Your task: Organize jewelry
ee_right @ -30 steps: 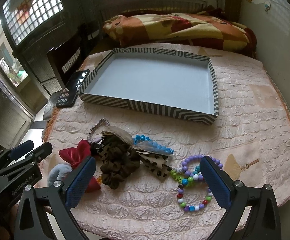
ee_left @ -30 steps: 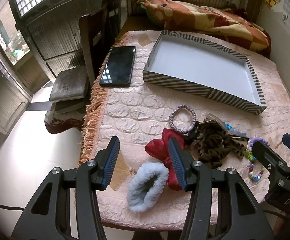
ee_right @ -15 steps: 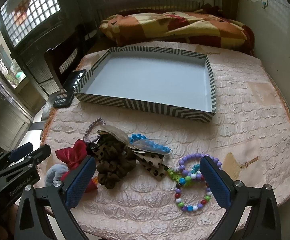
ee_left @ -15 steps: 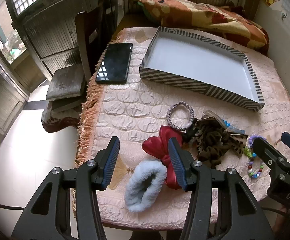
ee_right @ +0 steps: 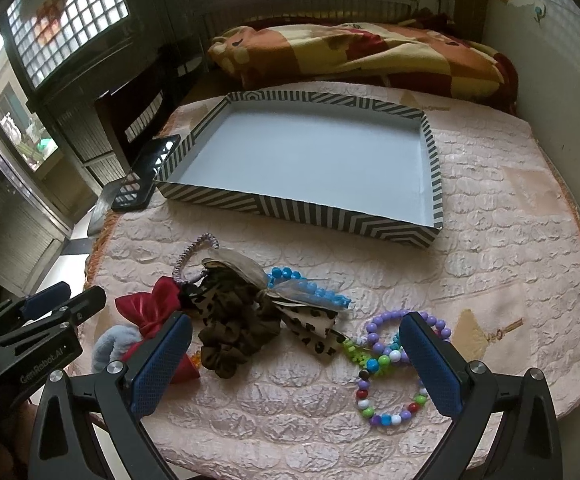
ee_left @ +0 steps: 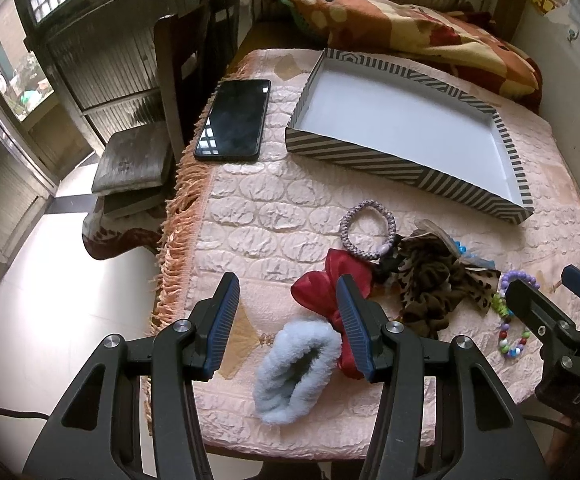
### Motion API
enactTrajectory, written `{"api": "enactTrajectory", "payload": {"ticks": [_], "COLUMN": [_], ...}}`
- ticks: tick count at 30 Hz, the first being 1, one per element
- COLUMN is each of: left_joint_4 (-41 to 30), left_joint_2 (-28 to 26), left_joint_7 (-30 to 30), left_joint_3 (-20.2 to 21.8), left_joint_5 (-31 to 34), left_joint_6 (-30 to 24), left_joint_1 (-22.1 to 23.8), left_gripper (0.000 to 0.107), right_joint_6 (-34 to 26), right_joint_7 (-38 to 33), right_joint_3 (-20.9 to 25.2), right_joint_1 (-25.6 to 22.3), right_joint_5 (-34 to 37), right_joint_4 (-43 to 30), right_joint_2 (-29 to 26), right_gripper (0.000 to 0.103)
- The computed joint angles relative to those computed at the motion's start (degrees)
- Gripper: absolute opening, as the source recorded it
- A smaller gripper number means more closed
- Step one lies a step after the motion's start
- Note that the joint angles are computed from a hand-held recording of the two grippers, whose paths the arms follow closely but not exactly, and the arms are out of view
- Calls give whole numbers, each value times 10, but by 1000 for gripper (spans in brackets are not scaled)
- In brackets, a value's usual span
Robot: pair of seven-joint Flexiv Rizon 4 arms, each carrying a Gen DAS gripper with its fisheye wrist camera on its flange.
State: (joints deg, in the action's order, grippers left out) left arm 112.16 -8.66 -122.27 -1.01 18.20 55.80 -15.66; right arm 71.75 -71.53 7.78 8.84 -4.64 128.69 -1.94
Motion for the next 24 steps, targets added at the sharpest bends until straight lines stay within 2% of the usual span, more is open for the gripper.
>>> {"api": "enactTrajectory", "payload": {"ticks": [3,8,13,15,20,24], "left_joint_4": [8,44,64,80,122,136], "left_joint_2": [1,10,24,29,44,50], "left_joint_7": [22,83,92,110,215,270], "left_joint_3": [-2,0,10,8,-11,-18], "left_joint_5": [-25,-116,-134,-165,-269,-296], "left_joint_6": [7,31,29,34,44,32], "left_joint_1": [7,35,51,59,63,53], "left_gripper": [50,50,50,51,53,58], "right_joint_6": [-7,-23,-35,-41,-42,-51], "right_joint_7": [-20,-53,-108,-121,-132,-135], "right_joint_3": [-1,-7,-9,-10,-17,-29], "right_joint_1": [-3,-11,-23,-26,-37,-53], "right_joint_5": [14,12,65,75,63,53], "right_joint_4": [-3,-2,-9,-11,1,16], "right_joint_2": [0,-1,-3,-3,3,9], "right_gripper": [103,103,103,103,100,94]}}
